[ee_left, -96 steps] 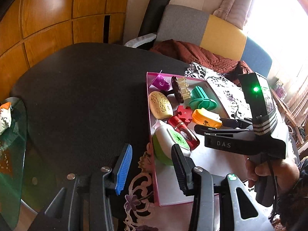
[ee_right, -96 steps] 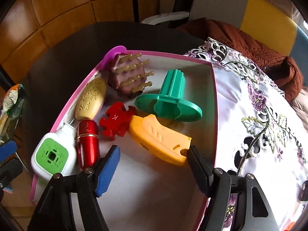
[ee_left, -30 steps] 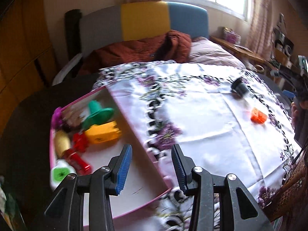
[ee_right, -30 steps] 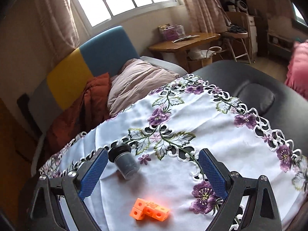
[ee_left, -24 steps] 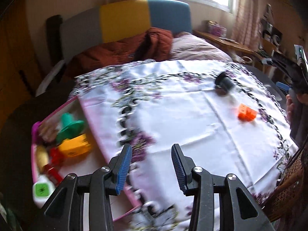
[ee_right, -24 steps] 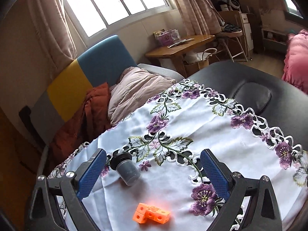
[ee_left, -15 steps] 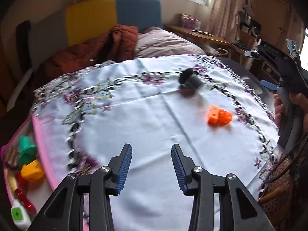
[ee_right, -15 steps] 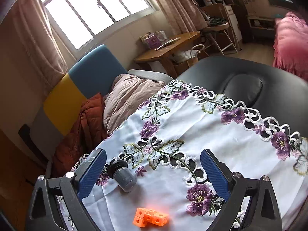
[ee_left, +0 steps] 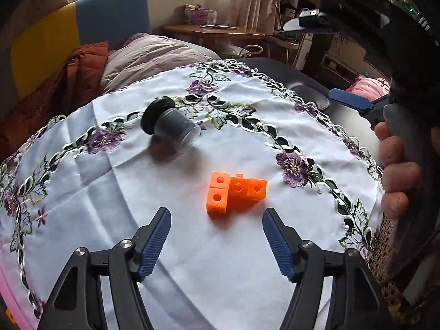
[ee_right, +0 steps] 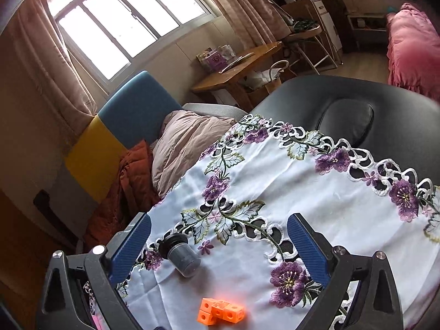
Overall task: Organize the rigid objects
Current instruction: 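Grasp the orange cube blocks with the left tool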
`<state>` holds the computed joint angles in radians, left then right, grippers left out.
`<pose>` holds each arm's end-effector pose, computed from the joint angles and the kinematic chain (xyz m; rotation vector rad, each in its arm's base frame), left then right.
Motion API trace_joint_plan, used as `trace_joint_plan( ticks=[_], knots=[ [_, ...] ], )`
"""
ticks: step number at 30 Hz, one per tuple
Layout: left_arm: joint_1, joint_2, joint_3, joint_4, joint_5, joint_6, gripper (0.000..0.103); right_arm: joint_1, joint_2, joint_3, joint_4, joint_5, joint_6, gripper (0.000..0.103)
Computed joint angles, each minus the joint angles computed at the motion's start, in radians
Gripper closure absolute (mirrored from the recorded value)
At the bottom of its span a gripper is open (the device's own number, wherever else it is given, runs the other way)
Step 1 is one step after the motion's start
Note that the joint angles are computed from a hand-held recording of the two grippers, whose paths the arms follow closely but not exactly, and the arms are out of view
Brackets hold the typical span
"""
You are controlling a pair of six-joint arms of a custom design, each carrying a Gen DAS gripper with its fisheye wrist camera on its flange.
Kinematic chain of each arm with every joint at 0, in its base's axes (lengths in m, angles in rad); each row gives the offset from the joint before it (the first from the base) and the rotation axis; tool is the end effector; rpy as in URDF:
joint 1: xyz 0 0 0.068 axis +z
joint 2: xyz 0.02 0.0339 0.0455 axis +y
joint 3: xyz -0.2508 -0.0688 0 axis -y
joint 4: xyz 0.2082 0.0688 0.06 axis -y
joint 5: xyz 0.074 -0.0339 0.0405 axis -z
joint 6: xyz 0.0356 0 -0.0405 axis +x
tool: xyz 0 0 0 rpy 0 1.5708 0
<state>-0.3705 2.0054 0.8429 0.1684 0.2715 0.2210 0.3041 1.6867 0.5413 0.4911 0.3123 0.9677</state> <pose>0.2971 -0.1256 0.0829 0.8448 2.4169 -0.4051 0.2658 0.0720 0.1321 0.8806 2.0299 0.3668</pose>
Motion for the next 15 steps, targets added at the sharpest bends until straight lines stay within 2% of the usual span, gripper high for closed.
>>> trace_joint_plan(
  ticks=[5,11,13,14,15],
  knots=[
    [-0.061,0.080,0.089,-0.003,-0.028,-0.023,0.022,-0.005,0.015,0.007,0.008,-0.029,0.000,0.003],
    [-0.101,0.182,0.195,-0.033,-0.077,-0.070,0.022,-0.008,0.025,0.011,0.010,-0.042,0.002,0.003],
    [-0.100,0.222,0.235,-0.062,-0.077,-0.084,0.029,-0.009,0.028,0.016,0.004,-0.042,-0.001,0.003],
    [-0.093,0.234,0.246,-0.074,-0.061,-0.093,0.043,-0.006,0.029,0.021,-0.004,-0.033,-0.003,0.003],
    [-0.083,0.231,0.231,-0.053,-0.051,-0.101,0.043,-0.007,0.032,0.025,-0.009,-0.029,-0.006,0.003]
  ],
)
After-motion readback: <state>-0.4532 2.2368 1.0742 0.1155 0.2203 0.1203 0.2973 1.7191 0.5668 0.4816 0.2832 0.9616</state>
